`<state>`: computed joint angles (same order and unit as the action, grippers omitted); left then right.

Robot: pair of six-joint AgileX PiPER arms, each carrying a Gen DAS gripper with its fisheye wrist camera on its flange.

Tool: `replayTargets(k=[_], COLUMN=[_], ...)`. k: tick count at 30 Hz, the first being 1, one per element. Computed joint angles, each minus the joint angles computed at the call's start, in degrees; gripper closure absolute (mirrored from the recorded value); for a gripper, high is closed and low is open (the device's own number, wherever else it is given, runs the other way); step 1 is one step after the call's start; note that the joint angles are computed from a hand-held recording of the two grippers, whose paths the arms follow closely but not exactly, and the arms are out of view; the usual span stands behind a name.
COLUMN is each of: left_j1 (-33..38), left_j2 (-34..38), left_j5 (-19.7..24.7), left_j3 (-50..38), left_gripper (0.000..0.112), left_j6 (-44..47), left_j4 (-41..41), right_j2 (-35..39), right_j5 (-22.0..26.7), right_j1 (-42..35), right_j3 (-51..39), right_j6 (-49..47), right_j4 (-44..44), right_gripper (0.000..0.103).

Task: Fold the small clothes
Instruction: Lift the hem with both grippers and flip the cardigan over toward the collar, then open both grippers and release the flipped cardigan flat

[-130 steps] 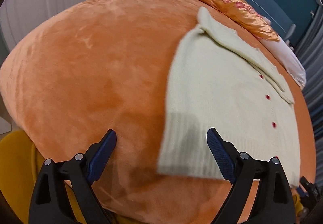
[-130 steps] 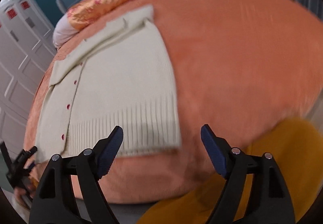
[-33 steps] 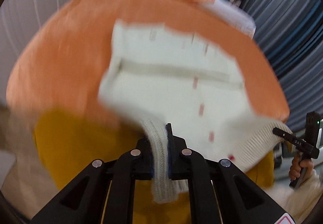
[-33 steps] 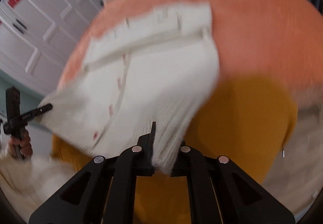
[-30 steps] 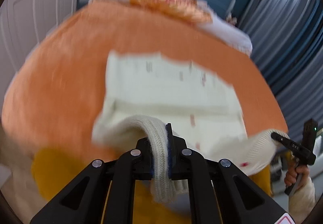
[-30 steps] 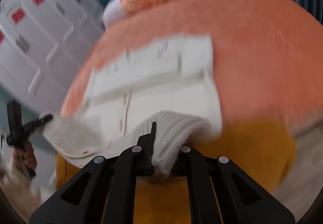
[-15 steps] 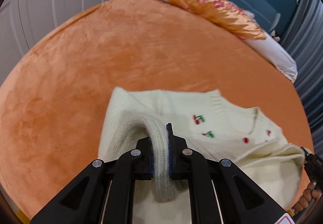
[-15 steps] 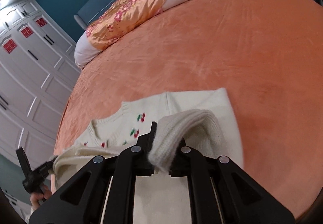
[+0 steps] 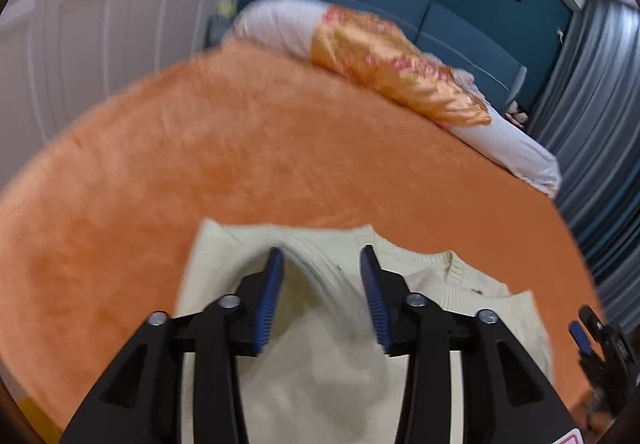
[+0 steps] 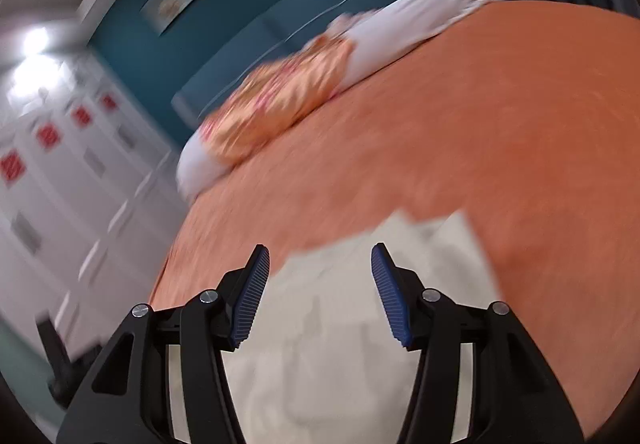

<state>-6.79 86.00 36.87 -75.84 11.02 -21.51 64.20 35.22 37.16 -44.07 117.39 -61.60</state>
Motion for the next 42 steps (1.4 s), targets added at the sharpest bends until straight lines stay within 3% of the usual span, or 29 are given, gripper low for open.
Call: replayTargets(k=[1, 3, 5, 7, 10, 13, 17, 18, 19, 21, 23, 25, 27, 32, 35, 39, 42], left_j1=[-2.27, -6.34, -10.22, -11.41, -12.08, -9.53, -1.76, 0.10, 1.00, 0.72, -2.16, -5.06, -5.81, -10.06, -10.47, -9.07, -8.85], left_j2=[-4.38, -9.34, -11.04, -8.90, -6.13, -6.00, -8.59, -9.10, -9.16, -10.37, -11.77, -12.53, -13.91, -14.41, -13.83, -13.52, -13.53], left_j5=[-4.95, -9.07, -4.71, 2.22, 6.21, 5.63, 4.31, 4.41, 4.38, 3.29, 1.54, 2.54, 3.35, 3.70, 3.23, 2.76, 2.53], left_j3=[3.94, 8.68, 9.86, 9.75, 12.72, 17.14, 21.15, 21.74, 21.89, 23.53, 25.34, 25.38, 25.52, 26.58, 26.88, 27.05, 27.17], left_gripper=[0.055, 0.049, 0.049, 0.049, 0.053, 0.053, 0.060, 0.060, 0.060, 0.060, 0.060, 0.060, 0.057, 0.057, 0.056, 0.054, 0.053], left_j6=[-3.46, -10.81, -10.57, -5.16, -4.76, -7.08, -0.56, 1.86, 3.32, 3.45, -1.28, -6.17, -5.43, -10.09, -10.91, -9.12, -8.78], left_j4=[5.73, 16.53, 19.80, 15.28, 16.22, 19.11, 14.90, 13.47, 12.83, 14.26, 19.85, 24.03, 22.53, 26.38, 27.67, 26.02, 25.97], right_j2=[2.60, 8.38, 14.40, 19.28, 22.13, 17.37, 5.39, 3.03, -1.00, -7.34, -6.11, -2.21, 1.69, 9.87, 16.90, 14.60, 12.64], right_j5=[0.88, 3.51, 4.31, 3.16, 4.72, 9.59, 18.22, 18.80, 19.10, 17.20, 19.78, 22.51, 22.37, 15.34, 14.98, 12.31, 13.15], right_j1=[3.88, 9.92, 14.64, 16.65, 16.20, 14.55, 14.94, 15.05, 15.68, 15.62, 18.03, 20.53, 21.70, 23.18, 22.91, 22.25, 22.02], right_j3=[-2.45, -7.71, -12.54, -15.88, -17.33, -11.85, -0.02, 2.30, 5.80, 10.48, 9.23, 5.65, 1.41, -5.07, -9.42, -5.23, -3.44], right_j6=[-4.63, -13.08, -19.69, -25.05, -29.58, -26.63, -18.37, -16.74, -13.46, -8.24, -5.84, -6.65, -8.89, -14.92, -20.43, -17.33, -15.21], right_j4=[3.00, 7.98, 11.10, 15.07, 20.21, 21.29, 23.04, 23.48, 23.74, 24.06, 22.90, 22.13, 20.16, 20.17, 21.23, 21.34, 21.63], right_gripper=[0.054, 0.056, 0.058, 0.066, 0.072, 0.072, 0.072, 0.074, 0.085, 0.090, 0.090, 0.084, 0.084, 0.083, 0.083, 0.083, 0.084])
